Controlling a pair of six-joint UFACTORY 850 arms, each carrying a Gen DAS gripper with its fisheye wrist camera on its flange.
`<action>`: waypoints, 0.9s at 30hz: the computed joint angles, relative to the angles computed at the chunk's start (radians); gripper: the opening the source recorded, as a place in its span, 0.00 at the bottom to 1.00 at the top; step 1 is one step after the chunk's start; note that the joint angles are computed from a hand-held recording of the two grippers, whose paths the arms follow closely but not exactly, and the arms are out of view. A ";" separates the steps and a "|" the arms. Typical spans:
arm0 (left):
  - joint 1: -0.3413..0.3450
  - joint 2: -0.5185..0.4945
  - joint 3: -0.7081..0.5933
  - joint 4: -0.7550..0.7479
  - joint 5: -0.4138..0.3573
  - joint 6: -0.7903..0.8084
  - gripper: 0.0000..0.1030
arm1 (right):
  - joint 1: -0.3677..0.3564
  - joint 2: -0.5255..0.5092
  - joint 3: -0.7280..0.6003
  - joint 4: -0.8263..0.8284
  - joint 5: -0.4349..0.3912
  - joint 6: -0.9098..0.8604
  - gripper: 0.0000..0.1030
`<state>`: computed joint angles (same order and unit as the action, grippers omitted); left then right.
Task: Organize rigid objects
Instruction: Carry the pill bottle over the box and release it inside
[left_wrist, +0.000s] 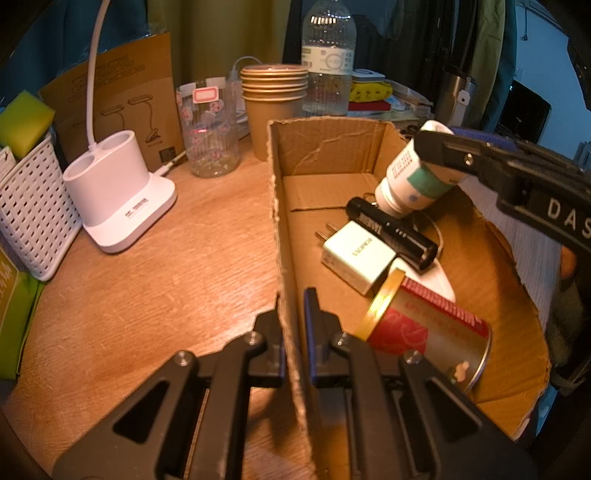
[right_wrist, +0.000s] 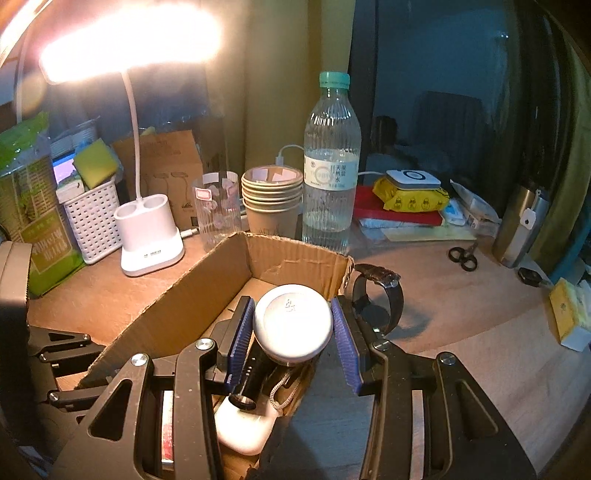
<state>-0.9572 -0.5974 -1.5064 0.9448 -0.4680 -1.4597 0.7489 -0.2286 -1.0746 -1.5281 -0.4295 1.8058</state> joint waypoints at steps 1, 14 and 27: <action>0.000 0.000 0.000 0.000 0.000 0.000 0.08 | 0.001 -0.002 -0.001 0.015 0.000 -0.018 0.44; 0.000 0.000 0.000 0.000 0.000 0.001 0.08 | 0.000 -0.022 -0.018 0.156 0.020 -0.179 0.44; -0.001 -0.002 -0.002 0.000 -0.001 0.000 0.08 | 0.008 -0.018 -0.023 0.265 0.012 -0.324 0.44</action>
